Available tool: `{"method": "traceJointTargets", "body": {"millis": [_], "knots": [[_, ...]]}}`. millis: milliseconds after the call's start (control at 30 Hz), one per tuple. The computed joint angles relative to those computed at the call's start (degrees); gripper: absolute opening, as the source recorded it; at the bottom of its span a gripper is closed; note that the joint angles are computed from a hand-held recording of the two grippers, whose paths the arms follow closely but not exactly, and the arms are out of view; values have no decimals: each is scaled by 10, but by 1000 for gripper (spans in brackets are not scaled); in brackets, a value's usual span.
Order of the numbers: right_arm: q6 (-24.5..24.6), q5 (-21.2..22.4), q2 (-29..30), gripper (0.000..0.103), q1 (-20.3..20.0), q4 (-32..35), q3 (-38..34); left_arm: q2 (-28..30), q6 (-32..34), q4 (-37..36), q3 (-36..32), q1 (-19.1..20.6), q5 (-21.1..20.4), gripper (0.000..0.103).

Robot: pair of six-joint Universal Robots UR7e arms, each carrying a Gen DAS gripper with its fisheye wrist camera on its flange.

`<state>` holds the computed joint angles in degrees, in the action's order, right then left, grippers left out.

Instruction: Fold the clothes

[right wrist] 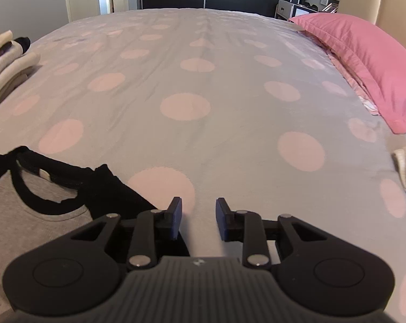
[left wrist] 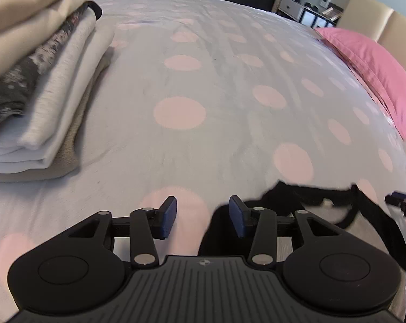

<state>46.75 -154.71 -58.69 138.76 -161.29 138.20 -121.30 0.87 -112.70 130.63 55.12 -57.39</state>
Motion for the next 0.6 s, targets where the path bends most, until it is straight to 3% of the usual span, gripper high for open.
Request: {"method": "traceJointTargets", "body": {"millis": [167, 367, 533, 600], "knots": [[98, 56, -94, 31, 49, 190, -6, -71, -52, 195, -37, -72, 22, 41], [205, 169, -163, 30, 125, 362, -27, -155, -225, 482, -110, -189, 18, 43], [292, 245, -170, 30, 200, 447, -40, -220, -419, 721, -154, -342, -46, 44], [325, 274, -169, 30, 219, 459, -38, -251, -522, 814, -167, -436, -94, 44]]}}
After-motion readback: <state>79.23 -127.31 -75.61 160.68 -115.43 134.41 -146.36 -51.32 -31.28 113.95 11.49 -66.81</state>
